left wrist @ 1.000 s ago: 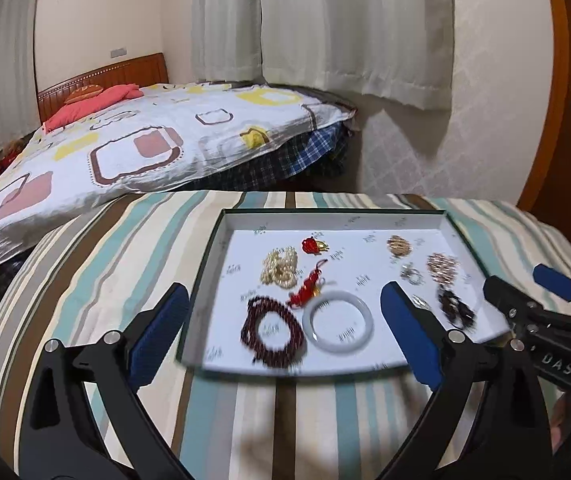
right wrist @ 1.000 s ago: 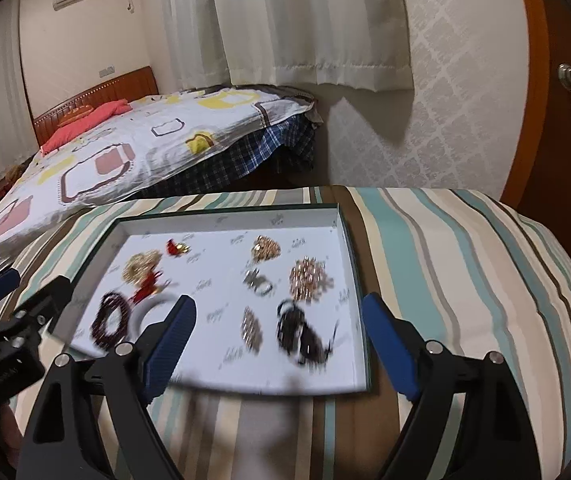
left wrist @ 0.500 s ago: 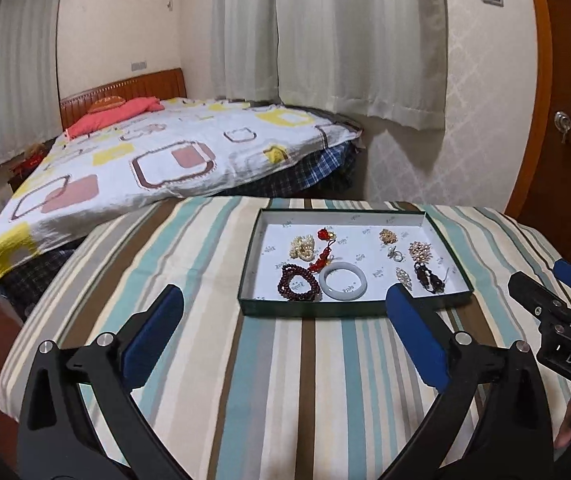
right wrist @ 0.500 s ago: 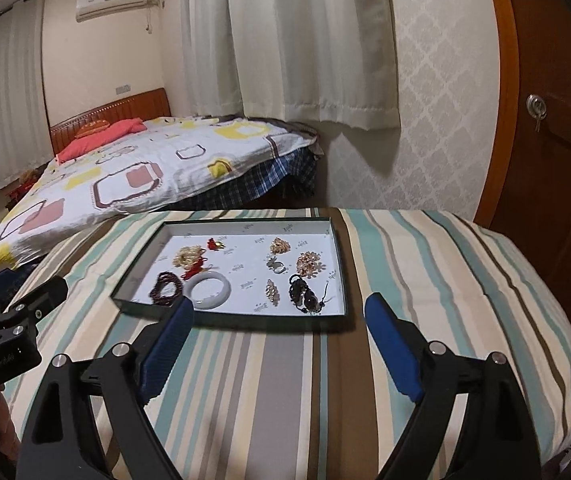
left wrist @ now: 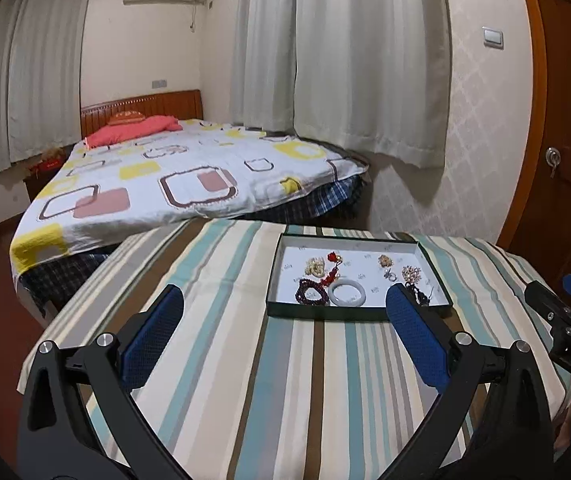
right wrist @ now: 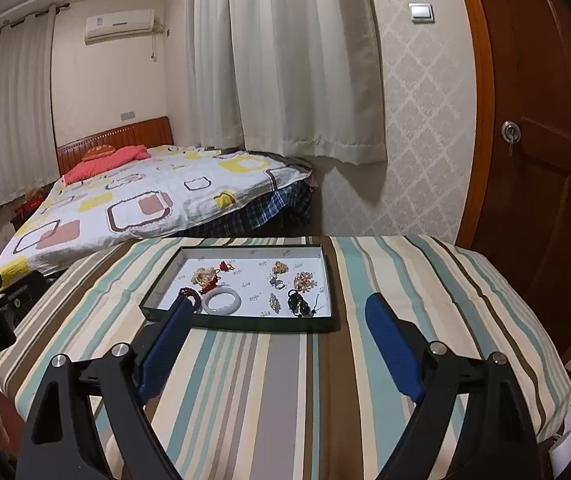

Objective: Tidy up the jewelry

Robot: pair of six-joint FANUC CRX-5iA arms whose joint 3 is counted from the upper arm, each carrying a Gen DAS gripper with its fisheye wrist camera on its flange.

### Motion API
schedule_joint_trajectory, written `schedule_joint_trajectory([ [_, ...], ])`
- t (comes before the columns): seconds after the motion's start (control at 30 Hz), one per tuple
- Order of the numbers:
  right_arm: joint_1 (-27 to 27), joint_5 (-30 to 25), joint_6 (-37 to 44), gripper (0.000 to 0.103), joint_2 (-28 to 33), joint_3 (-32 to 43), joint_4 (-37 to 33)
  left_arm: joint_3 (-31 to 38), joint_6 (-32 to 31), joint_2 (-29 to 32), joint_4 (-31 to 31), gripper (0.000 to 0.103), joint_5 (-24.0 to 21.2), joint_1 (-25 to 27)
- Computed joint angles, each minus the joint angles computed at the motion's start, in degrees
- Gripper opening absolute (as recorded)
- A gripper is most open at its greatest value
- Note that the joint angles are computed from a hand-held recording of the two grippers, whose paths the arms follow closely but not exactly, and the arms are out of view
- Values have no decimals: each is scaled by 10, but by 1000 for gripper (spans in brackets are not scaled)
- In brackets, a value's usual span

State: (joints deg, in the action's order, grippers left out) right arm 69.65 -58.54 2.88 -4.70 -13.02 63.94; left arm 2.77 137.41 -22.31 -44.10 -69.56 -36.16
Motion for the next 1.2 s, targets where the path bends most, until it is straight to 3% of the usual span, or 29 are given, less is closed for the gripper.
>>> schedule_joint_trajectory([
  [0.33,36,-31,-20,85,-21,-14,41,14,29,-9,-60,99,-44,-68],
  [1.2,54,-49,-45,85,-32,-28,77,19,33,-14,-63,99,-55,-90],
])
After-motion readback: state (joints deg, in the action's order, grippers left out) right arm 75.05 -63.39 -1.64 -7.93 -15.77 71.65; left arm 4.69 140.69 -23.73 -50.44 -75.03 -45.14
